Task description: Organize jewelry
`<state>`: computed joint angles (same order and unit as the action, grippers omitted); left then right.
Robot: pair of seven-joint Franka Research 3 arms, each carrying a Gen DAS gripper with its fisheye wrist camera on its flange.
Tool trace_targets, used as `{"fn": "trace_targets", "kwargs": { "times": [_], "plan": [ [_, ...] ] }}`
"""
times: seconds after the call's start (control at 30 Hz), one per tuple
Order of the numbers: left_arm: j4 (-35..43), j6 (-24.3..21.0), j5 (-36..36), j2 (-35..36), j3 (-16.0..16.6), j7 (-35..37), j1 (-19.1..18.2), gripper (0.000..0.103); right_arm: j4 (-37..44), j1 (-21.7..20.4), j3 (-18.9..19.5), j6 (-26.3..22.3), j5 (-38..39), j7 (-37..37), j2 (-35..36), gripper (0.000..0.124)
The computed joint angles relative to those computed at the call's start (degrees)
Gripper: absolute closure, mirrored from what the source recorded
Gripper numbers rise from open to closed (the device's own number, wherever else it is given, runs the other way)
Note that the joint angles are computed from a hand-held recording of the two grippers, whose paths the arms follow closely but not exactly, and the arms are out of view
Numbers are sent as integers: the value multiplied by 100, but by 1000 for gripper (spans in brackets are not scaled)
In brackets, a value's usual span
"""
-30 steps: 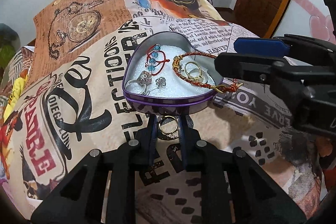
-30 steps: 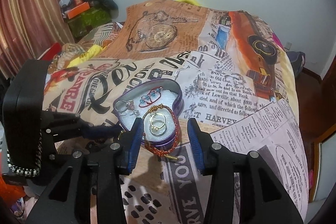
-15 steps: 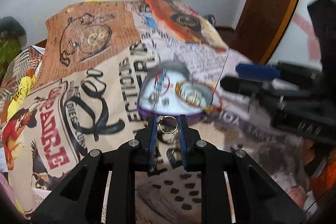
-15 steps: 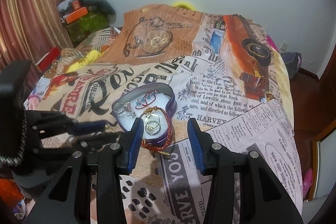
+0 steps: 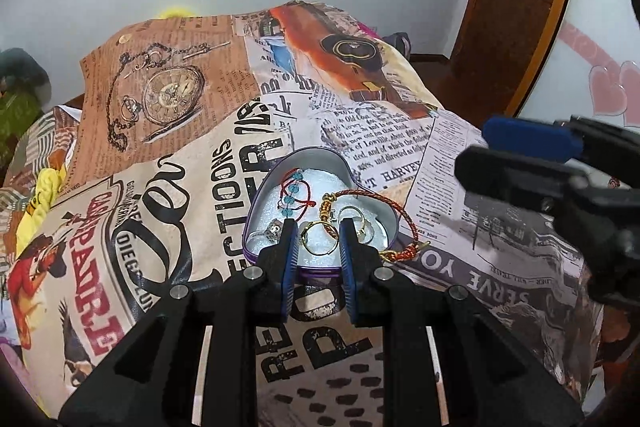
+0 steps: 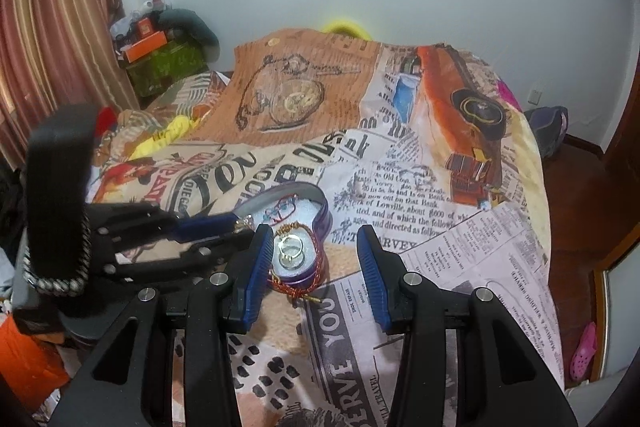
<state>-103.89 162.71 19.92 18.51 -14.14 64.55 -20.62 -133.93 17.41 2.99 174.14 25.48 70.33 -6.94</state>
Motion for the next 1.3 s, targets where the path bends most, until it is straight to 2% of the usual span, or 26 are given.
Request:
{"fn": "trace_targets", "kwargs": {
  "times": [0.13,0.2,0.27,0.33,0.4,0.47,0.57,0.7,0.8,0.83,0.9,0.93,1.0,1.07,1.13,1.3],
  "plan": [
    [-150,101,23,-192,18,-28,-2,78,-65,-75,82,76,-249,199,-136,84],
    [-221,197,204,-302,120,-217,-69,63,-146,-175,186,140,-505,416,-251,84],
    [-266,214,436,-432,234,-493,-144,63,-259,-258,281,216,-734,617,-413,84],
    [-363,258,436,-588,195,-597,-85,63,-344,-216,256,271,-779,657,-553,84],
    [-624,461,599,-926,246,-926,-75,63,-443,-240,303,334,-857,770,-734,84],
    [-850,597,1229,-1290,387,-1575,-145,63,-550,-320,396,405,-960,922,-929,84],
    [-1184,753,2553,-1939,378,-2820,-47,63,-742,-394,514,565,-1049,1123,-1292,84],
    [-1524,974,3981,-2781,-47,-4324,466,63,-1066,-630,841,871,-1130,1440,-1931,84],
    [-1756,1220,4999,-3513,-567,-5574,1094,58,-1361,-900,1202,1184,-1150,1667,-2505,84],
    [-1818,1271,5282,-3736,-750,-5950,1318,56,-1477,-1001,1346,1288,-1130,1751,-2740,82],
    [-1962,1333,5955,-4298,-1150,-6867,1800,44,-1689,-1111,1542,1532,-1069,1879,-3115,65],
    [-2038,1328,6213,-4562,-1278,-7261,1952,39,-1803,-1181,1658,1685,-1019,1945,-3299,63],
    [-2176,1286,6550,-4973,-1383,-7831,2070,16,-2029,-1363,1957,1980,-872,2078,-3714,58],
    [-2320,1209,6969,-5362,-1409,-8484,2089,6,-2162,-1487,2182,2056,-744,2158,-4055,52],
    [-2475,1027,7150,-5625,-1358,-8720,1948,5,-2277,-1660,2438,2072,-621,2272,-4389,46],
    [-2747,681,6799,-5807,-1288,-8306,1635,2,-2399,-2304,3131,2106,-406,2647,-4900,22]
  ]
}}
